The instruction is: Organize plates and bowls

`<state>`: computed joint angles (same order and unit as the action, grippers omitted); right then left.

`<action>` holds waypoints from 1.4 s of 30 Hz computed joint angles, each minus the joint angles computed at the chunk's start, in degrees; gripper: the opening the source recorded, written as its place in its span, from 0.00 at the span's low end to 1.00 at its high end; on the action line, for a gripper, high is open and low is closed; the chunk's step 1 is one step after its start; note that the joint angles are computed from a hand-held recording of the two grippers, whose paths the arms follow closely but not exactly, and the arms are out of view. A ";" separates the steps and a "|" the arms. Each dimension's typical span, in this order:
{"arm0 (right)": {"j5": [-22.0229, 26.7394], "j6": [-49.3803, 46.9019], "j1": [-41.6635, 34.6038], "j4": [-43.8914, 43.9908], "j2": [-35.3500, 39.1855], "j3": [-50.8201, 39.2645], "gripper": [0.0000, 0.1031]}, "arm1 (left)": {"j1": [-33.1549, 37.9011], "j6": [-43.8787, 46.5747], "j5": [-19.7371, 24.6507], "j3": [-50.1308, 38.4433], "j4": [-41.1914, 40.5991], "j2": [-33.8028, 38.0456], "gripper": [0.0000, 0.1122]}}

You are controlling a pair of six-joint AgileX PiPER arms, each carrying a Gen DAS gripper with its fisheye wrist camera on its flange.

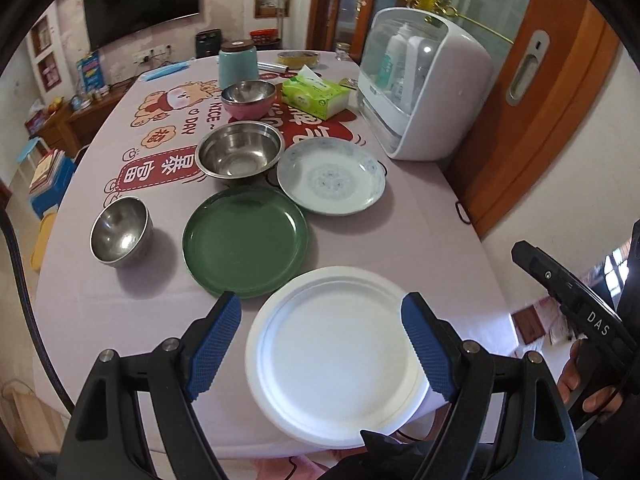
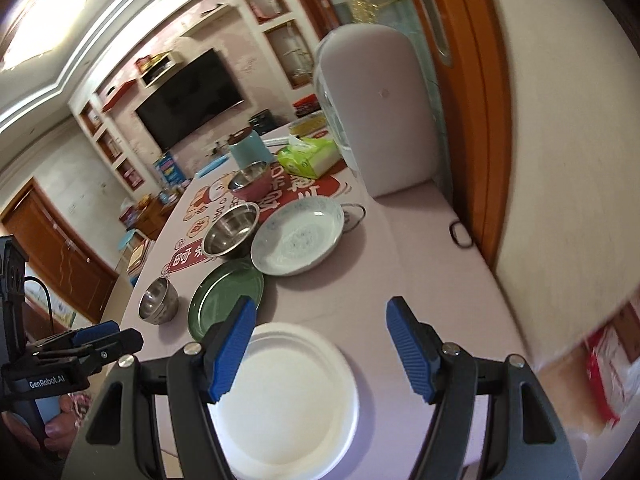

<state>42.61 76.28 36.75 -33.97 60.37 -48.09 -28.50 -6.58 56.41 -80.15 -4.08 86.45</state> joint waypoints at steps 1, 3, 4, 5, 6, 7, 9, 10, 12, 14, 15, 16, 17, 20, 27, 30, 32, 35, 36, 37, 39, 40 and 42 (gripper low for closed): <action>-1.99 -4.43 -2.71 2.38 -0.05 -0.02 0.66 | -0.61 -1.41 -0.24 -0.19 0.82 0.14 0.73; -4.33 -13.04 -7.49 7.54 0.55 -0.89 0.66 | -1.98 -4.96 -0.86 -0.73 3.07 0.72 0.73; -5.27 -16.84 -9.48 9.82 0.94 -1.30 0.66 | -2.56 -6.85 -0.99 -1.28 4.02 1.20 0.73; -6.33 -20.85 -11.47 12.25 1.39 -1.79 0.66 | -2.88 -8.17 -0.93 -1.97 4.44 1.82 0.73; -7.54 -25.22 -13.54 15.00 1.91 -2.33 0.66 | -3.08 -9.17 -0.60 -3.07 4.65 2.77 0.73; -8.58 -29.47 -15.51 17.75 2.62 -3.04 0.66 | -3.08 -9.66 -0.15 -4.03 4.80 3.47 0.73; -10.13 -36.42 -18.75 22.58 4.13 -4.44 0.66 | -3.40 -11.55 0.53 -6.51 6.02 5.27 0.73; -10.91 -39.50 -20.17 24.81 5.06 -5.19 0.66 | -3.28 -11.77 0.84 -7.53 6.20 6.01 0.73; -12.26 -45.55 -22.78 29.31 7.33 -6.97 0.66 | -3.00 -12.20 2.20 -11.07 6.67 8.44 0.73; -13.52 -50.95 -24.78 33.42 9.57 -8.54 0.66 | -2.48 -12.28 3.54 -15.08 6.91 11.24 0.73; -14.10 -52.86 -25.49 34.88 10.33 -8.99 0.66 | -2.23 -12.30 4.25 -17.05 7.02 12.65 0.73; -14.76 -54.64 -26.14 36.19 11.23 -9.52 0.66 | -2.09 -12.33 4.86 -18.61 7.18 13.81 0.73; -15.40 -55.99 -26.59 37.07 12.24 -10.15 0.66 | -1.83 -12.25 5.73 -21.04 7.39 15.57 0.73; -16.75 -60.61 -27.84 40.23 15.42 -12.18 0.66 | -1.11 -11.62 7.27 -25.94 7.83 19.09 0.73; -18.78 -73.47 -30.38 51.16 21.65 -15.09 0.66 | -0.78 -12.17 9.91 -35.27 11.38 26.71 0.73; -19.30 -77.87 -31.46 55.70 23.98 -15.77 0.66 | -0.72 -12.59 10.70 -38.15 12.38 29.55 0.73; -19.43 -79.27 -32.00 57.23 25.67 -16.56 0.66 | -0.77 -12.59 11.12 -39.54 12.80 31.10 0.73; -19.27 -81.40 -33.01 59.56 28.22 -17.58 0.66 | -0.33 -11.65 10.80 -41.43 11.77 33.50 0.73; -19.31 -82.90 -33.36 61.09 29.13 -17.71 0.66 | -0.26 -11.61 10.40 -41.45 11.59 33.88 0.73; -19.32 -83.61 -33.56 61.73 29.86 -17.82 0.66 | 0.01 -11.16 9.77 -41.62 11.06 34.61 0.73; -19.23 -84.72 -33.78 62.82 31.87 -18.36 0.66 | 0.30 -10.60 9.14 -42.16 10.46 35.87 0.73; -19.00 -85.41 -33.89 63.56 32.72 -18.63 0.66 | 0.43 -10.37 8.84 -42.61 10.22 36.68 0.73; -18.65 -87.33 -34.05 65.46 34.69 -19.31 0.66 | 0.92 -10.21 7.56 -42.85 9.50 38.04 0.73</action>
